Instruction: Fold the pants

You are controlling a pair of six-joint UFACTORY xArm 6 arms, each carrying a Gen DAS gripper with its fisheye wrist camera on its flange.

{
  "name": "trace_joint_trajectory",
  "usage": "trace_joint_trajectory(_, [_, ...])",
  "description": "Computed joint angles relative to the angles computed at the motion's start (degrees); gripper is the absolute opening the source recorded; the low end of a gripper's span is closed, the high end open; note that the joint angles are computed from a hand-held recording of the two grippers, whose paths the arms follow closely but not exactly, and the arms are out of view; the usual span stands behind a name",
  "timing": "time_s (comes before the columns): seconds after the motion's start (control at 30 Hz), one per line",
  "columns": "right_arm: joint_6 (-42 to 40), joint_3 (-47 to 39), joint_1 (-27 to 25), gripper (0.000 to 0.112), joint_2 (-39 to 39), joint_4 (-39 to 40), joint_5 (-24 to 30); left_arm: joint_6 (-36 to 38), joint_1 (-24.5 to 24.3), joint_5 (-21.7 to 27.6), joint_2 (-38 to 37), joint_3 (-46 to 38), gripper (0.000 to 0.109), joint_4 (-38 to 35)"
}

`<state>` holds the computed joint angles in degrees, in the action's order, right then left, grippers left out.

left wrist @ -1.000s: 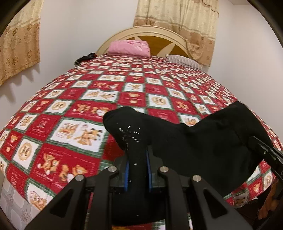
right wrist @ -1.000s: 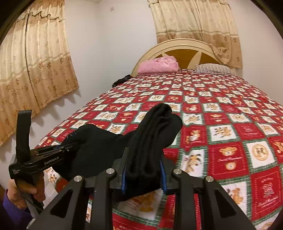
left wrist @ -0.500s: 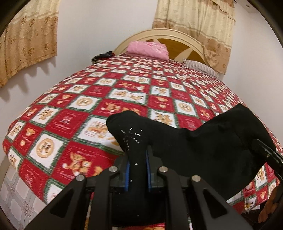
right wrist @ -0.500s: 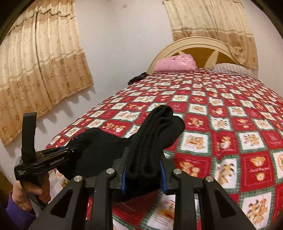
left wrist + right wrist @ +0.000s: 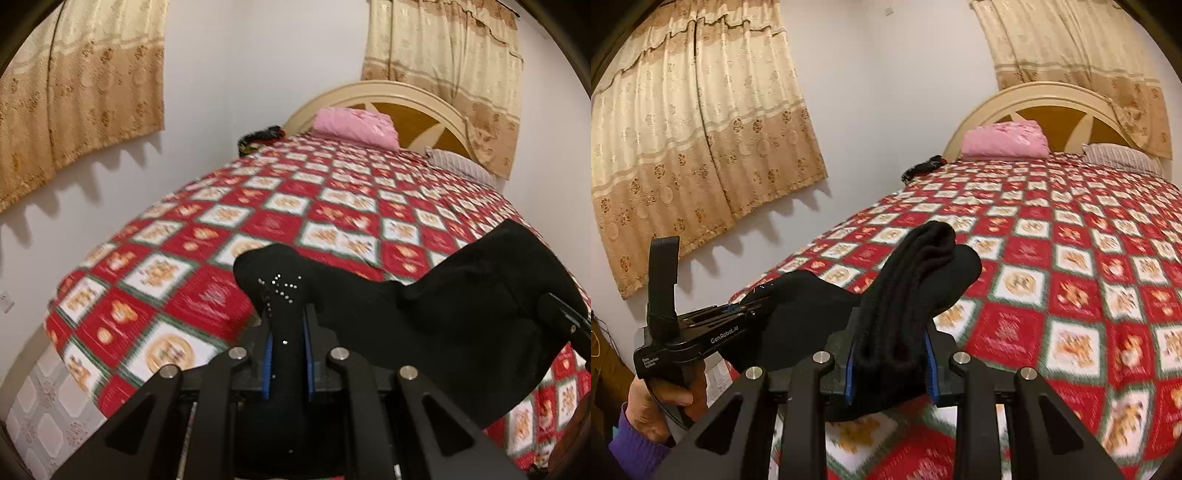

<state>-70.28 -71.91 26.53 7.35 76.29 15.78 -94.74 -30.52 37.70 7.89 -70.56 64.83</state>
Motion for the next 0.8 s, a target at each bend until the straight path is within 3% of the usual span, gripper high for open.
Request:
trace_joint_trajectory(0.3, [7.9, -15.3, 0.4, 0.03, 14.0, -7.2, 0.7, 1.8, 3.7, 1.6, 5.0, -6.0, 0.013, 1.5])
trace_joint_trajectory(0.47, [22.8, -20.4, -1.1, 0.03, 21.5, -21.8, 0.3, 6.6, 6.0, -2.1, 10.9, -9.8, 0.013, -4.8])
trace_joint_trajectory(0.63, [32.4, -21.2, -2.2, 0.03, 24.9, -34.0, -0.2, 7.6, 5.9, -0.5, 12.5, -9.9, 0.013, -6.9])
trace_joint_trajectory(0.73, [36.7, -21.4, -2.6, 0.03, 26.1, -39.2, 0.6, 8.3, 6.8, -1.8, 12.2, -8.1, 0.02, -9.2])
trace_joint_trajectory(0.8, [39.2, -22.5, -3.1, 0.031, 27.0, -41.2, 2.3, 8.5, 7.0, -2.2, 12.3, -7.3, 0.03, -10.5])
